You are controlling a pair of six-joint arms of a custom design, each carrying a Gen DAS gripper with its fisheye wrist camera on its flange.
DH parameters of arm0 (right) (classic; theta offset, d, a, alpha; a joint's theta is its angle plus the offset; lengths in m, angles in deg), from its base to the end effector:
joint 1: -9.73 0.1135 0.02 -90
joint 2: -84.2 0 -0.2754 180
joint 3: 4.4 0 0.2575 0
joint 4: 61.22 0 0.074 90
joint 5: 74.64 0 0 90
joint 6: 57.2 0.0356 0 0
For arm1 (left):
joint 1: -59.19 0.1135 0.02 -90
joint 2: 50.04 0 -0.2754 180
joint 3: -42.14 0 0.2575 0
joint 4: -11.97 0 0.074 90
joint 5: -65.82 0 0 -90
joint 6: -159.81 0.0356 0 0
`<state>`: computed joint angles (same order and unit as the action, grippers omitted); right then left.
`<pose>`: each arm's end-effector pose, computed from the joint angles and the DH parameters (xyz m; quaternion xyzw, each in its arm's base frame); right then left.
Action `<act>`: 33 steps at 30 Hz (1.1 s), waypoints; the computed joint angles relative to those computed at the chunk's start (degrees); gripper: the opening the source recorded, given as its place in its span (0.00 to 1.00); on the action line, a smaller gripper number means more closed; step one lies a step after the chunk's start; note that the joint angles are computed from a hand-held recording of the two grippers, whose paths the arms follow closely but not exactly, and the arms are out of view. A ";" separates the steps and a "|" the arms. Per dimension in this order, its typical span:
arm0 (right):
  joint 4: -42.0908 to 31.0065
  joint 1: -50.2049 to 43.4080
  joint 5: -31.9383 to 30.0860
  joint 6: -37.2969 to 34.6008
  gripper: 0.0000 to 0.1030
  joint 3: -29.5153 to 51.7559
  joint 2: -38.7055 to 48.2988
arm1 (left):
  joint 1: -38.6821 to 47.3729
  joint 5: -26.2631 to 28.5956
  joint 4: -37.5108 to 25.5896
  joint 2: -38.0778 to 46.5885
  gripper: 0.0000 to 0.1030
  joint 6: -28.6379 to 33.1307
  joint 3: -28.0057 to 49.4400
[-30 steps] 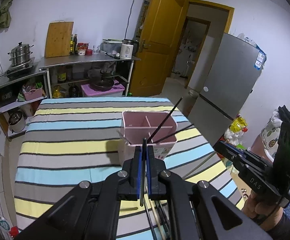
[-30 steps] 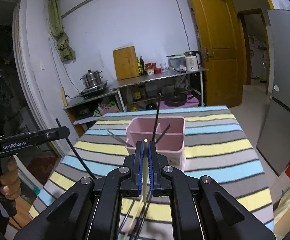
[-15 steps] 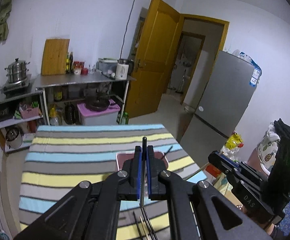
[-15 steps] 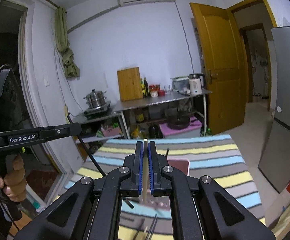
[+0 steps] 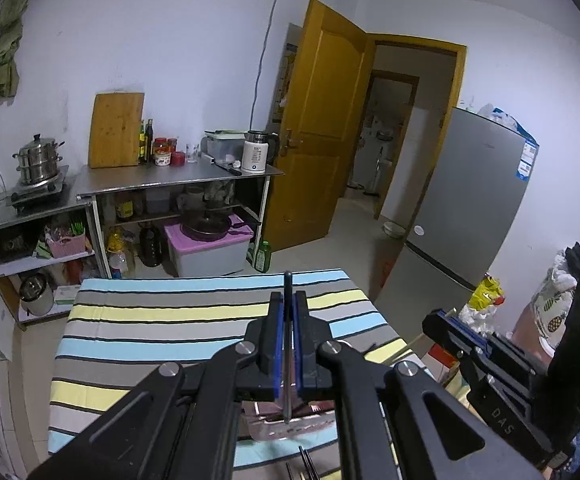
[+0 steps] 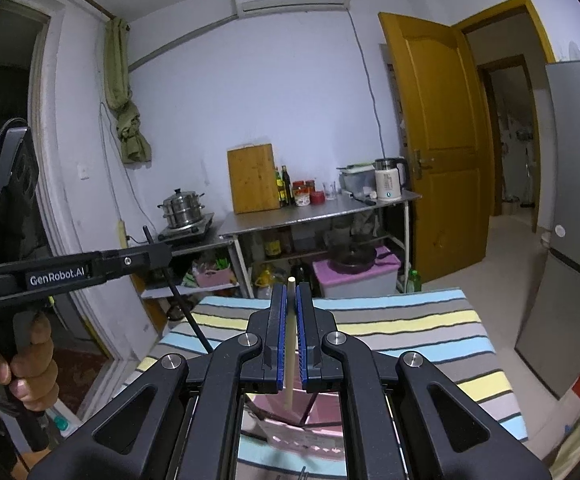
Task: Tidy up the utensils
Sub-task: 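Lift both held chopsticks and lower them into the pink basket, then open both tools to release the chopsticks into the basket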
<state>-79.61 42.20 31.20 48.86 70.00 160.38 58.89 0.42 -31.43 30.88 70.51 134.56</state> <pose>0.2695 0.1599 0.3356 -0.0379 0.8151 0.1300 0.5633 0.3191 -0.0165 0.3806 0.1109 0.8532 -0.1846 0.4751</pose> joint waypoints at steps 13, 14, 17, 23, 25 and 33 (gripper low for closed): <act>2.72 -2.06 -2.19 0.33 0.05 -0.56 7.50 | -0.61 -0.68 5.83 7.07 0.05 -0.68 -3.43; 2.68 -2.13 -2.35 0.32 0.05 -0.50 8.18 | -0.75 -0.86 5.82 7.70 0.05 -0.52 -3.59; 2.38 -2.41 -2.77 0.31 0.05 -0.15 9.71 | -0.84 -1.16 5.81 9.38 0.05 -0.17 -4.26; 1.73 -2.95 -3.18 0.88 0.05 0.04 11.70 | -0.52 -0.70 5.48 11.55 0.06 0.68 -4.80; 1.10 -3.18 -3.57 1.29 0.05 0.17 12.07 | -0.48 -0.50 5.63 11.36 0.06 0.59 -4.99; -0.81 -2.80 -2.50 1.74 0.13 0.18 10.20 | 1.07 -0.14 6.75 10.10 0.23 0.44 -5.43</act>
